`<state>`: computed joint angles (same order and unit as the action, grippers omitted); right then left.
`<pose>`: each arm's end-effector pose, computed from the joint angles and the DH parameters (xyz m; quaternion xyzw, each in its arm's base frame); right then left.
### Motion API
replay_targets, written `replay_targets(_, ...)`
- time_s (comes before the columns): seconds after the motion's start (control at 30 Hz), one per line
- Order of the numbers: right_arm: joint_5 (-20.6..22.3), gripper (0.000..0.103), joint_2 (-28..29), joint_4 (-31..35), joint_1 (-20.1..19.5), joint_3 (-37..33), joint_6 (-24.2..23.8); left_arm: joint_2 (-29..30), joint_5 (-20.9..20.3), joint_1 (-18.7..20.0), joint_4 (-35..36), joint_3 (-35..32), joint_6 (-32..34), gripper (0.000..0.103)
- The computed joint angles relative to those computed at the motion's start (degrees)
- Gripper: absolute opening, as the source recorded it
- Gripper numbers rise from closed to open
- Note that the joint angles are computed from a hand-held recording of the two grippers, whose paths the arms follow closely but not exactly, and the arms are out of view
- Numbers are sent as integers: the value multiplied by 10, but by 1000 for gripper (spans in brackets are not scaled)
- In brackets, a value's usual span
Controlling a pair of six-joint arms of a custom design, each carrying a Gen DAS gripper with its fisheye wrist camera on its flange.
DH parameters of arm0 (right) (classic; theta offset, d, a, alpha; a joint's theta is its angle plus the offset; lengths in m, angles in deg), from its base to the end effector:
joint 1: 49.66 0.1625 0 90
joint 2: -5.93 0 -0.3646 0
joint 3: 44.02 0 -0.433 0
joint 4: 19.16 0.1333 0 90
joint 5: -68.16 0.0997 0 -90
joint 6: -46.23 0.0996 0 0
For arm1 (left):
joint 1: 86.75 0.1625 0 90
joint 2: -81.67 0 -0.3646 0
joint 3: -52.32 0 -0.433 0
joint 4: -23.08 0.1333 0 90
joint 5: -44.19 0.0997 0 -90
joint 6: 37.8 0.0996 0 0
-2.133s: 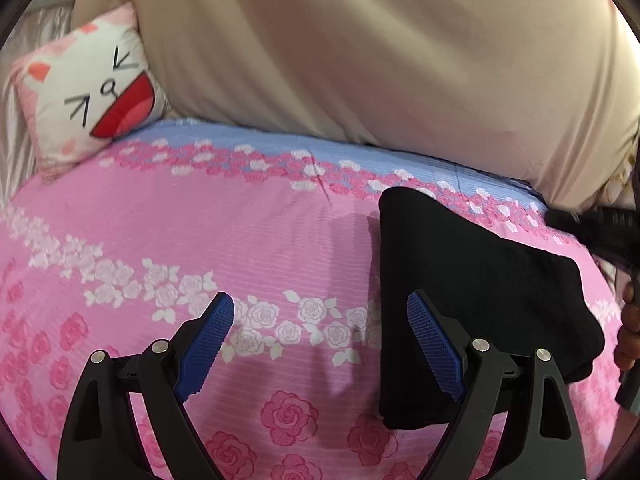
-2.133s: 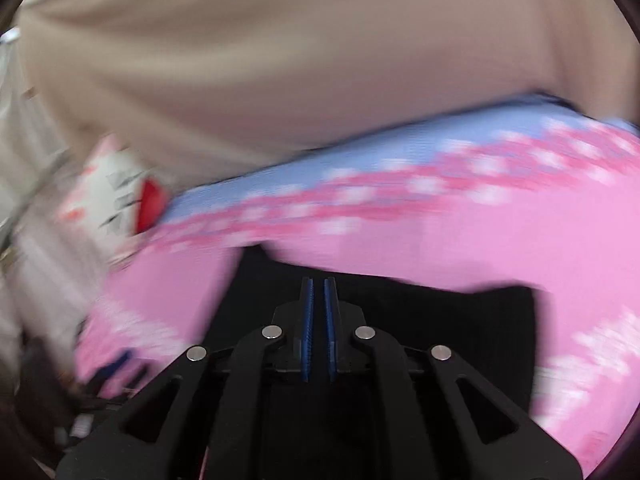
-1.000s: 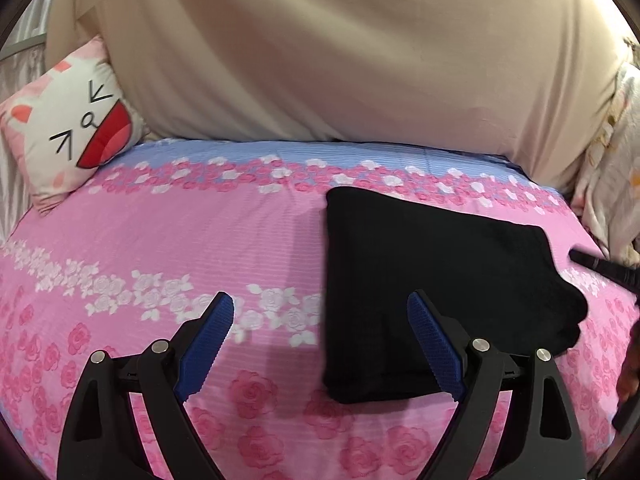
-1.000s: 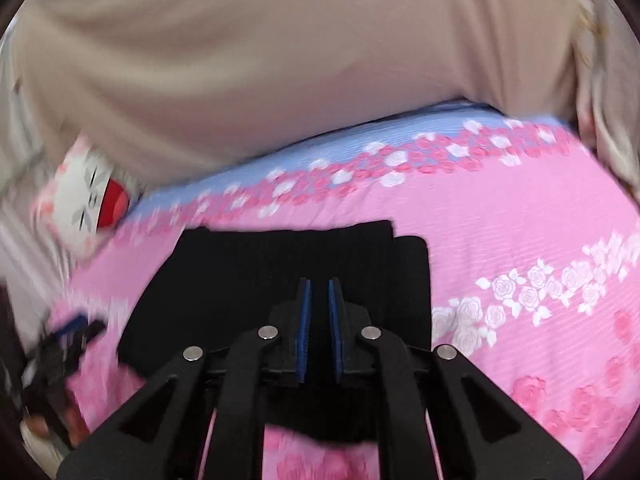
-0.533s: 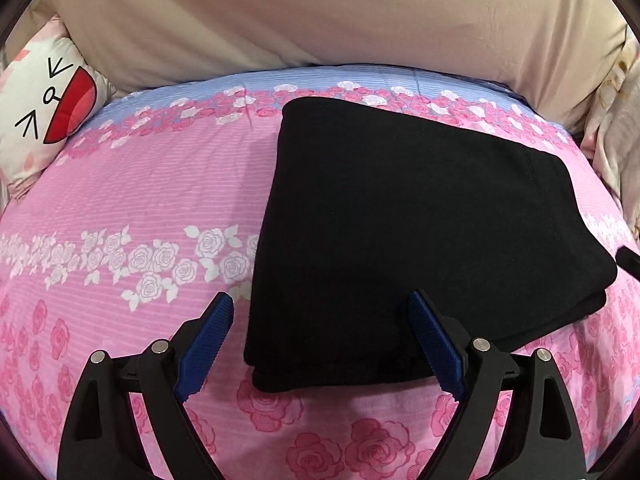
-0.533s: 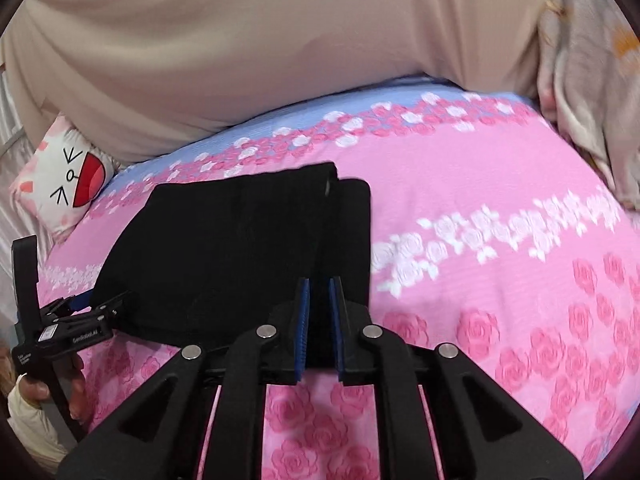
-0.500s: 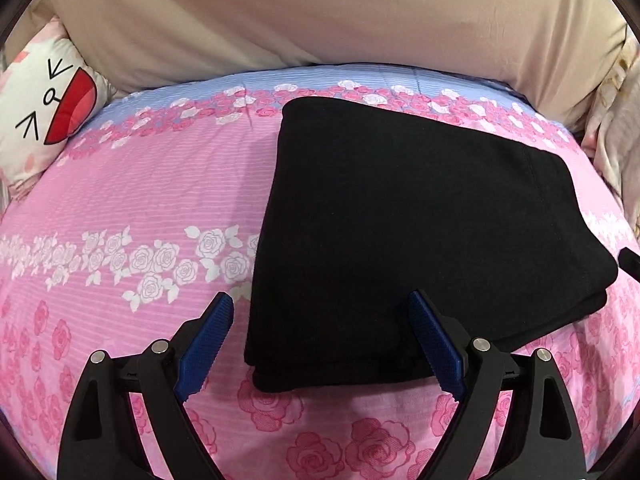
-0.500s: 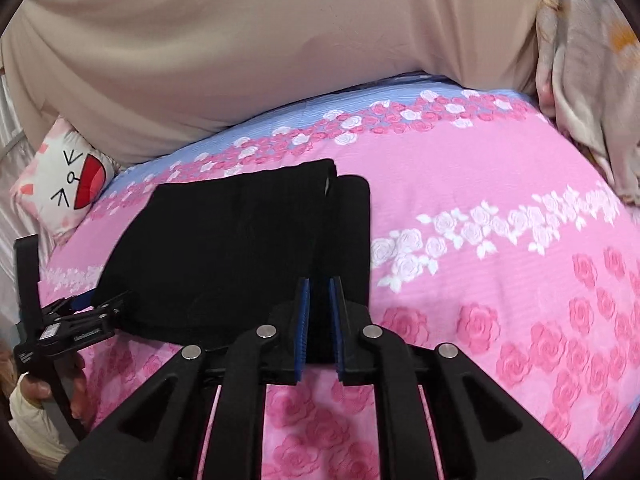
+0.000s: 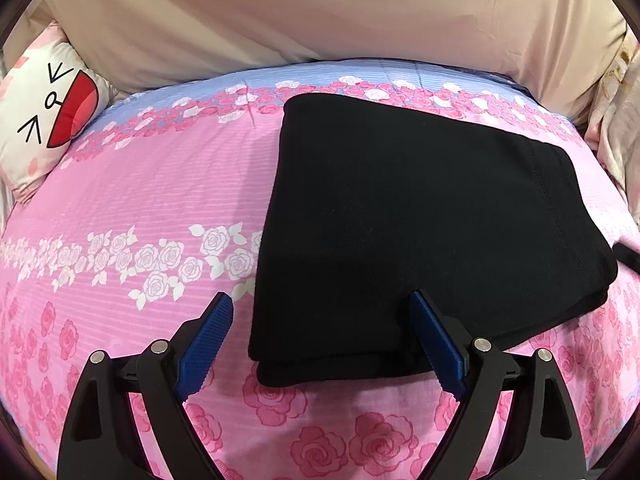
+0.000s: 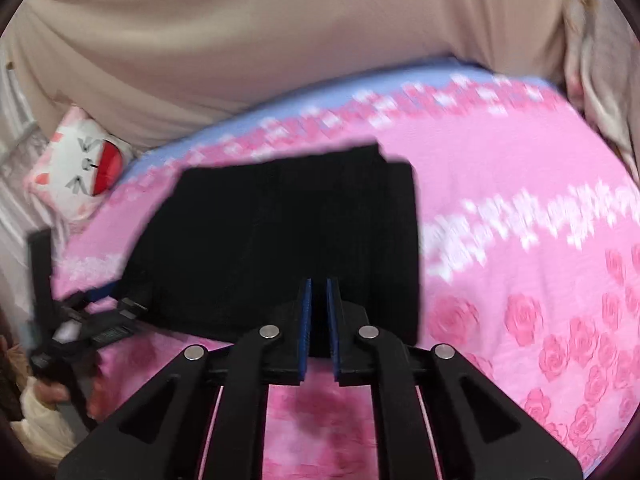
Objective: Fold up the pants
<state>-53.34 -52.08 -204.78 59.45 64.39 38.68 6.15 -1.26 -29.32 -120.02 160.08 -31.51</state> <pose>0.2731 -0.5400 0.1490 0.1033 -0.8886 0.3934 0.2120 -0.1388 -0.5947 0.2537 0.2380 0.8811 -0.2479 0.3249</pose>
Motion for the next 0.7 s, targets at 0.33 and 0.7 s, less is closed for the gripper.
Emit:
replay_targets(0.33, 107, 9, 171, 153, 25, -194, -59, -71, 45, 13, -5, 1, -35, 87)
replay_targets(0.7, 27, 64, 45, -31, 7, -21, -5, -67, -54, 68, 83, -62, -82, 87)
